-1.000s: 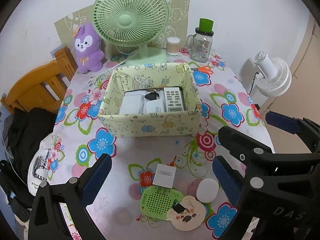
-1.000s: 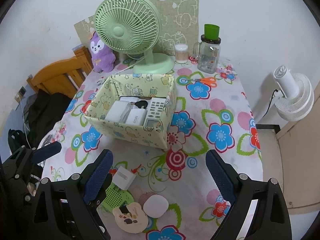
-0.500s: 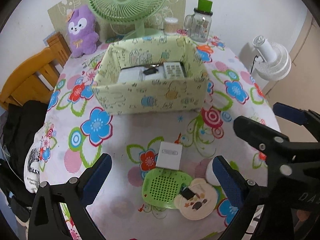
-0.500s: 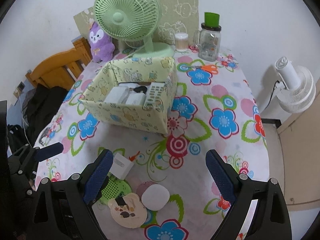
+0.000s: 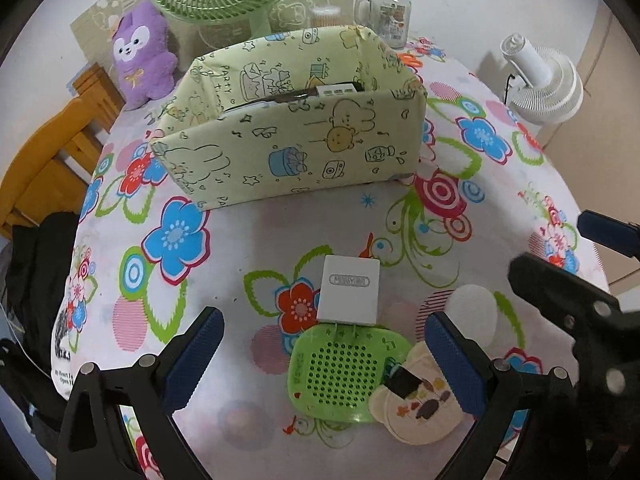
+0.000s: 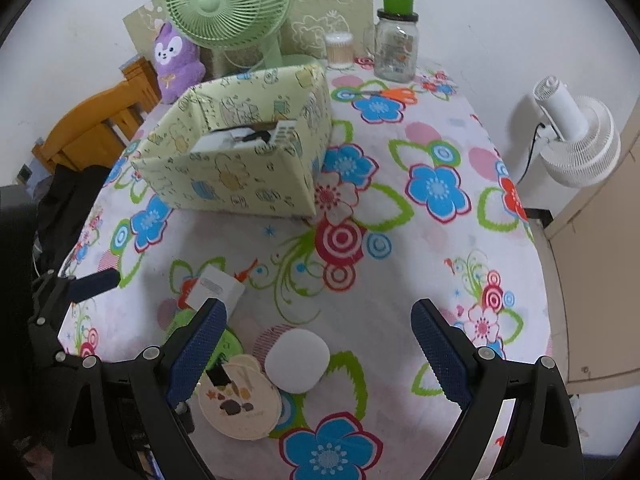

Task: Organize rigid objects
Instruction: 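Lower the left tool onto the white MINGYI charger while the right tool lowers onto the white round puck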

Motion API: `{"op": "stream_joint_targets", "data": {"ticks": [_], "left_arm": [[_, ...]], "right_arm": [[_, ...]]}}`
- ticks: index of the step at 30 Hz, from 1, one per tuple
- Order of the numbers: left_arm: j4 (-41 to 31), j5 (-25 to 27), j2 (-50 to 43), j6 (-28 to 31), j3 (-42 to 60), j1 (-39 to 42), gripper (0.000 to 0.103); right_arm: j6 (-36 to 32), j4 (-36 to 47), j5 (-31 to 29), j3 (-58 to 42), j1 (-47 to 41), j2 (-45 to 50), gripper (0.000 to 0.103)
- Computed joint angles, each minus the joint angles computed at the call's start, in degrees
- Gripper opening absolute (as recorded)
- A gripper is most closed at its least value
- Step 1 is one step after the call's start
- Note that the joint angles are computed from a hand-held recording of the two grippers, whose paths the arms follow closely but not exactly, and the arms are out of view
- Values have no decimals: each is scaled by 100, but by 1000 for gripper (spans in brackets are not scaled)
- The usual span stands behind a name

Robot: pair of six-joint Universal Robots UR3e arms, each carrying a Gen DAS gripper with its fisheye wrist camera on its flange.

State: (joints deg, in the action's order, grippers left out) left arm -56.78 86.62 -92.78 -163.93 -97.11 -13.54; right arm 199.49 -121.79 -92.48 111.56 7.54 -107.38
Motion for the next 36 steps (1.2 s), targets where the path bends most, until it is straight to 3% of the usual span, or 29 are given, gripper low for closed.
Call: {"op": "stream_joint_targets", "data": {"ticks": [17, 26, 28, 29, 36], "left_arm": [[956, -34, -758, 221, -235, -132, 88], [666, -425, -937, 339, -85, 24, 64], [719, -472, -884, 416, -137, 37, 44], [711, -499, -868, 439, -139, 39, 40], [623, -561, -742, 532, -182, 225, 40]], "right_arm": [[413, -690, -31, 851, -64, 30, 95], [593, -847, -95, 1112, -65, 61, 95], [645, -895, -98, 1150, -40, 94, 95], [678, -916, -95, 1155, -20, 118, 95], [874, -1027, -186, 1149, 177, 331, 95]]}}
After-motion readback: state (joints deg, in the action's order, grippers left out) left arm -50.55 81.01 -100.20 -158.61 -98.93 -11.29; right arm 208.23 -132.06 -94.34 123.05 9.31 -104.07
